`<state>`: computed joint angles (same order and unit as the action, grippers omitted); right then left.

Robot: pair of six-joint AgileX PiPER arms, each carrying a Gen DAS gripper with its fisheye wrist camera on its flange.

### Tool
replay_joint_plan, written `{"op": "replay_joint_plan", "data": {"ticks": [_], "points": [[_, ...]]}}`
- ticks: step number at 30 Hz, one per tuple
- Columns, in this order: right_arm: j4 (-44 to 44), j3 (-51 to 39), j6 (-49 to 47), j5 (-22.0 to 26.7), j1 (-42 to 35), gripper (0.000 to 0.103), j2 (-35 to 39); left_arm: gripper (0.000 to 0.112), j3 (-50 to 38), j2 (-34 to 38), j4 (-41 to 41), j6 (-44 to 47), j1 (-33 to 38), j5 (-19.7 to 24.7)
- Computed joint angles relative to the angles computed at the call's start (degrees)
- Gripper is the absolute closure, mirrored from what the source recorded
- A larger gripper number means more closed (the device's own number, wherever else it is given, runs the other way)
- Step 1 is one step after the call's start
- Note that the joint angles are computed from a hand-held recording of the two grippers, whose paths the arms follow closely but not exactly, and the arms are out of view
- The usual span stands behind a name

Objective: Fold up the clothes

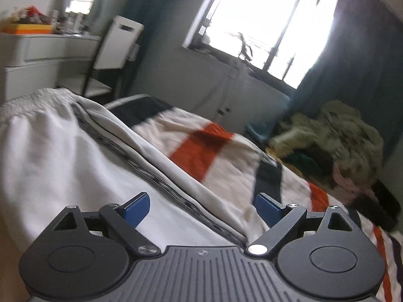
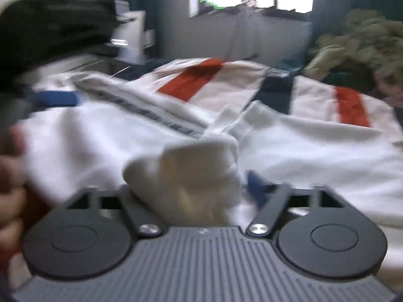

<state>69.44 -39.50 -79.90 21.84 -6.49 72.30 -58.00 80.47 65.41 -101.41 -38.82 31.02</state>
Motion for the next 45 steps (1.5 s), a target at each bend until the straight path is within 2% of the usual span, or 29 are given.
{"op": "replay_joint_plan", "data": {"ticks": [3, 5, 9, 11, 12, 14, 18, 20, 23, 24, 27, 31, 33, 35, 39, 41, 43, 44, 45], "points": [[-10.7, -0.7, 2.9, 12.4, -6.3, 0.023, -4.6, 0.020, 0.4, 0.2, -0.2, 2.2, -0.9, -1.6], [-13.5, -1.2, 0.3, 20.5, -12.8, 0.023, -7.8, 0.020, 0.4, 0.4, -0.1, 2.9, -1.8, -2.0], [-13.9, -4.5, -3.6, 35.2, -27.7, 0.023, -9.7, 0.020, 1.1, -0.3, -2.7, 5.6, -4.0, -2.9], [-10.7, -5.3, -6.1, 39.2, -34.9, 0.023, -8.8, 0.020, 1.8, -1.1, -4.7, 7.1, -5.5, -3.2], [-9.1, -5.2, -6.6, 38.6, -37.0, 0.023, -8.4, 0.020, 2.2, -1.6, -5.7, 7.9, -6.4, -3.3], [-8.0, -5.0, -4.1, 31.8, -36.0, 0.023, -7.2, 0.020, 2.9, -2.4, -7.0, 9.2, -8.5, -3.0], [-14.4, -8.7, 10.0, 20.9, -30.9, 0.023, 1.0, 0.020, 3.0, -3.5, -4.8, 8.7, -13.4, -0.5], [-17.3, -10.0, 14.5, 19.5, -29.8, 0.023, 5.5, 0.020, 3.1, -3.8, -2.7, 7.7, -15.5, 0.0], [-15.8, -8.9, 10.3, 17.2, -28.0, 0.021, 5.4, 0.022, 2.2, -2.7, -2.0, 8.9, -16.9, 0.6], [-14.9, -8.8, 8.7, 16.7, -27.5, 0.021, 5.5, 0.023, 1.7, -2.2, -2.8, 10.0, -16.8, 0.2], [-9.8, -13.1, 8.0, 20.5, -27.2, 0.023, 8.4, 0.029, 1.2, -1.1, -6.5, 13.8, -15.0, -3.0], [-7.2, -23.0, 15.4, 23.4, -22.7, 0.023, 15.3, 0.040, 1.2, 0.1, -11.8, 19.1, -12.6, -6.5], [-6.4, -28.5, 19.7, 24.7, -19.8, 0.024, 20.0, 0.042, 2.0, 0.2, -10.4, 18.4, -12.0, -8.1], [-8.4, -34.5, 25.3, 25.6, -16.4, 0.033, 25.1, 0.047, 2.5, 1.0, -9.1, 17.4, -11.3, -9.6], [-7.3, -39.0, 27.0, 22.5, -11.5, 0.034, 32.1, 0.051, 2.9, 2.8, -11.4, 19.2, -9.0, -12.5], [-8.6, -39.8, 27.7, 19.6, -9.6, 0.035, 34.5, 0.057, 2.7, 3.9, -11.9, 19.1, -8.6, -13.1], [-5.9, -39.6, 26.1, 17.8, -9.2, 0.035, 36.1, 0.065, 2.2, 5.1, -12.2, 19.3, -8.3, -12.8], [-4.3, -39.5, 24.9, 16.9, -9.1, 0.040, 36.5, 0.070, 2.2, 5.5, -12.3, 19.1, -8.0, -13.3], [-3.1, -39.5, 24.1, 16.1, -8.9, 0.062, 36.8, 0.077, 2.3, 5.8, -12.6, 18.7, -7.5, -14.2]]}}
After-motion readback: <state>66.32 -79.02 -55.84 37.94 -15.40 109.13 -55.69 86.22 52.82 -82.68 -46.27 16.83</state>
